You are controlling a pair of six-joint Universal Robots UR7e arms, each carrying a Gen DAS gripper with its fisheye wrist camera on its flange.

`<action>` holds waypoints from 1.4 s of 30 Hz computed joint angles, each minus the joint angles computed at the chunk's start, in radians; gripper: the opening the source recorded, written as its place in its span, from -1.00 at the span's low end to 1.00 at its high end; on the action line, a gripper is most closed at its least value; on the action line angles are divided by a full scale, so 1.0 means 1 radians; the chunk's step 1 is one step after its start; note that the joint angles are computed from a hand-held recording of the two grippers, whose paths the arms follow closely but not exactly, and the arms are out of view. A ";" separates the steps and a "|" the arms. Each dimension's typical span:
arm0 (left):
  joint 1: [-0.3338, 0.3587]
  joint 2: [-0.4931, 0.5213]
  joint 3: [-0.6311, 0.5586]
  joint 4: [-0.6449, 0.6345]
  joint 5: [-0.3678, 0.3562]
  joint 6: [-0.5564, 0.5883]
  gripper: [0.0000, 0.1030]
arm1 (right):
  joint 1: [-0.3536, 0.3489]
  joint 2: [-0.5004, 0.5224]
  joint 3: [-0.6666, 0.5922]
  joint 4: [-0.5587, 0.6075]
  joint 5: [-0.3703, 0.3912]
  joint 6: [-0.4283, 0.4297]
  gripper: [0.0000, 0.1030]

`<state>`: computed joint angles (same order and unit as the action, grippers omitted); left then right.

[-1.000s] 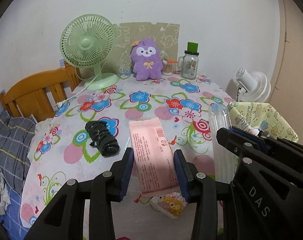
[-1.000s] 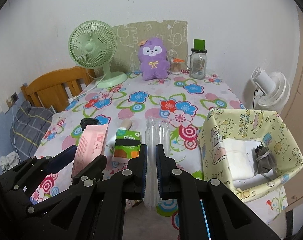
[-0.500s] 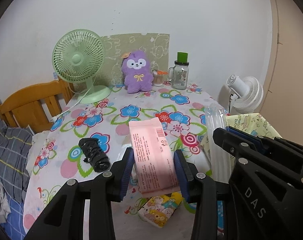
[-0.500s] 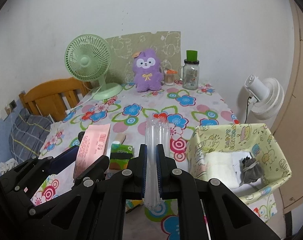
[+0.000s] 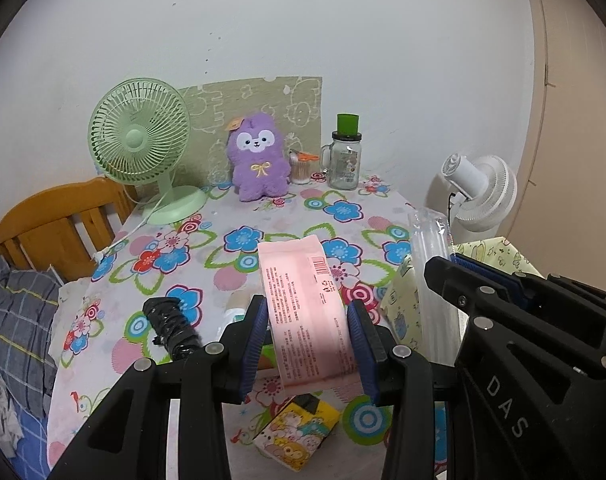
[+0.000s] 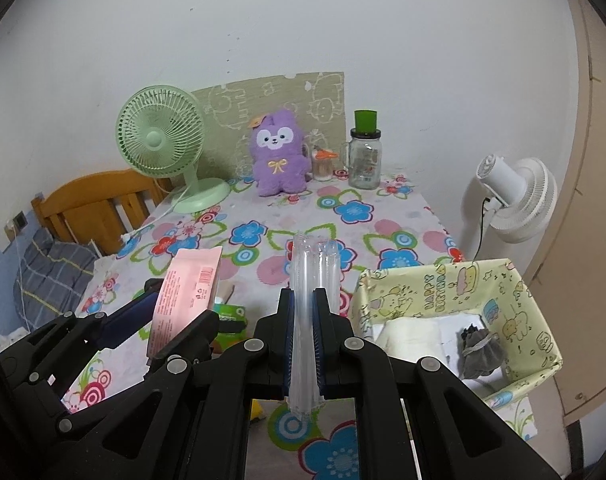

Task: Organize soft objects
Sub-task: 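Lift the pink packet with the left tool while the right tool lifts the clear tubes toward the box, then carry the pink packet and clear tubes in both tools over the yellow-green box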

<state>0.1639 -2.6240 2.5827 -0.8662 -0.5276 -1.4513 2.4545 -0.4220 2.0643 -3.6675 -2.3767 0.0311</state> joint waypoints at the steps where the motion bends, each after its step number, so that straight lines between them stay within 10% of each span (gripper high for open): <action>1: 0.011 0.012 0.005 -0.034 0.007 0.020 -0.19 | -0.002 -0.003 0.002 -0.001 0.000 -0.002 -0.77; 42: 0.214 0.706 0.159 -1.391 0.036 0.637 -0.19 | -0.179 -0.178 0.175 -0.162 -0.002 -0.155 -0.77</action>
